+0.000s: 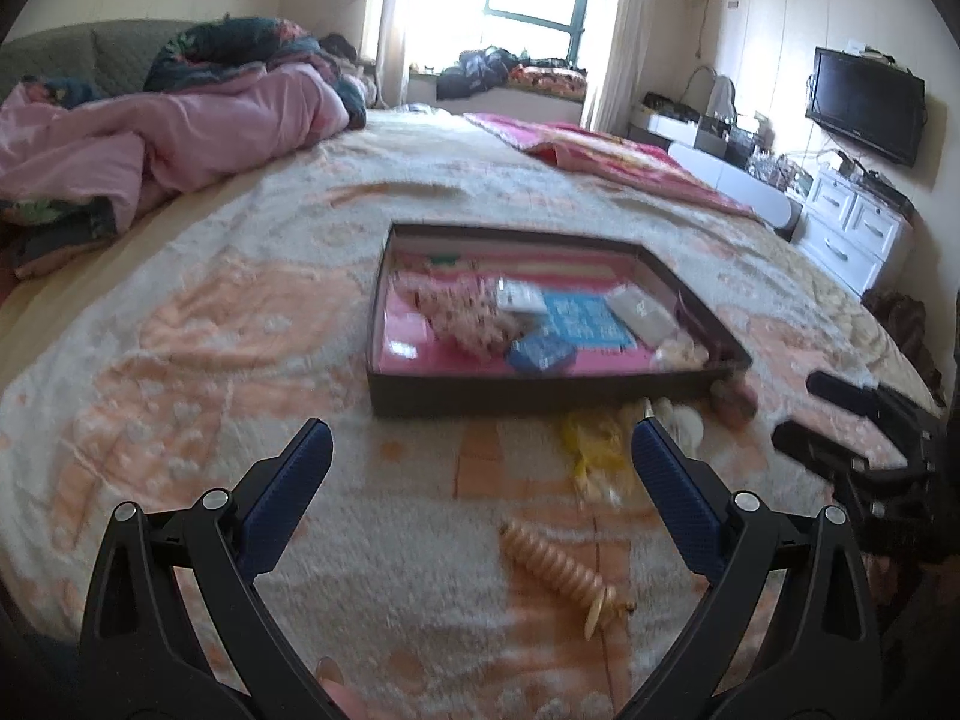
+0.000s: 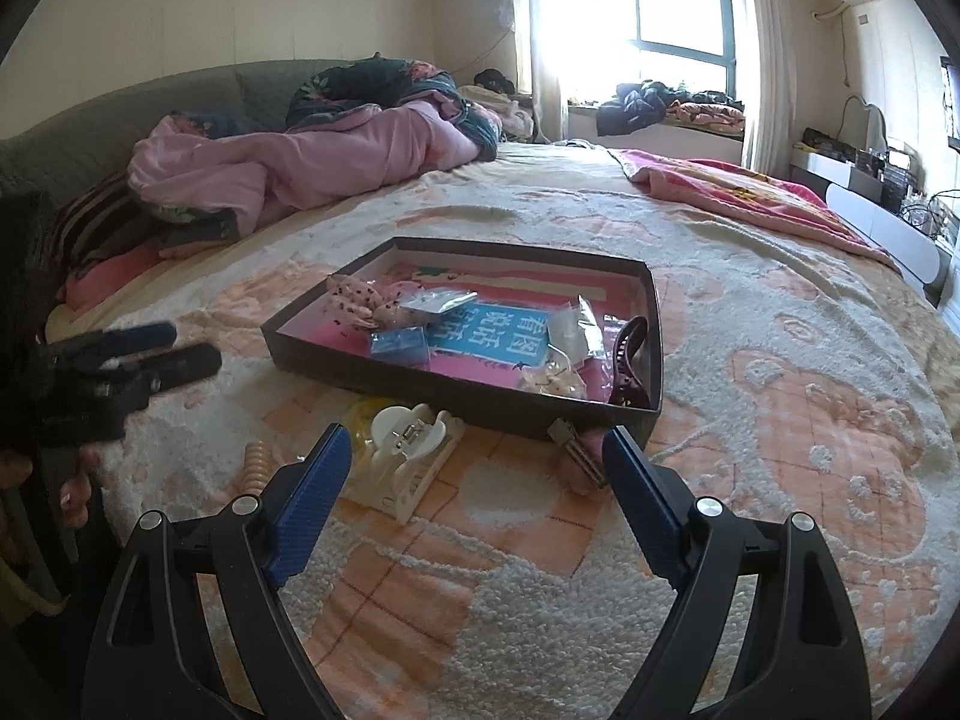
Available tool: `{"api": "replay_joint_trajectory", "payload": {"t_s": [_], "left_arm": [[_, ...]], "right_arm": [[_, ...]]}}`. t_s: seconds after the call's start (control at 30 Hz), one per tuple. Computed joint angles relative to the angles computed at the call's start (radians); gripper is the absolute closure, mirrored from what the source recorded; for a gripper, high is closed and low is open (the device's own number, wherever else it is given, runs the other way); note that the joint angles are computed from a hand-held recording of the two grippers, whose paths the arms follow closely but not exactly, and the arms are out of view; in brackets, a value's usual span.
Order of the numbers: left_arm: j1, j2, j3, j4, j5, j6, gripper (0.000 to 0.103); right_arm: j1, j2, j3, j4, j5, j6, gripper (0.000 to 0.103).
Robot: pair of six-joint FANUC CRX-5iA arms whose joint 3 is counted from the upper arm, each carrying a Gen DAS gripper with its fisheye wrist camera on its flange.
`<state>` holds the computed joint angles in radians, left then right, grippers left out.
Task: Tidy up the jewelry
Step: 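Grasp orange spiral hair tie with left tool while right tool grasps white claw clip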
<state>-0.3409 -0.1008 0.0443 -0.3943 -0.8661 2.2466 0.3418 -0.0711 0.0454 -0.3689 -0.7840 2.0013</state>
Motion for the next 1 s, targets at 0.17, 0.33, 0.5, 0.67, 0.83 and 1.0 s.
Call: {"api": "replay_joint_trajectory", "payload": {"t_s": [0.17,0.33,0.5,0.67,0.83,1.0], "left_arm": [[0.004,0.011,-0.035,0.085,-0.003,-0.061,0.012],[-0.003,0.039,-0.038,0.119,-0.02,-0.11,0.012],[-0.007,0.062,-0.04,0.146,-0.017,-0.162,0.018],[-0.005,0.084,-0.036,0.173,-0.027,-0.196,0.032],[-0.006,0.095,-0.04,0.203,-0.019,-0.226,0.047],[0.003,0.088,-0.059,0.252,0.01,-0.275,0.072]], "right_arm": [[-0.003,0.008,0.0,0.003,0.002,-0.009,0.02],[-0.016,0.032,0.023,-0.011,-0.025,-0.019,0.02],[-0.021,0.065,0.057,-0.035,-0.079,-0.007,0.02],[-0.016,0.11,0.103,-0.063,-0.145,0.002,0.02],[-0.009,0.171,0.168,-0.078,-0.224,-0.013,0.029],[0.011,0.193,0.182,-0.071,-0.232,-0.017,0.04]]}}
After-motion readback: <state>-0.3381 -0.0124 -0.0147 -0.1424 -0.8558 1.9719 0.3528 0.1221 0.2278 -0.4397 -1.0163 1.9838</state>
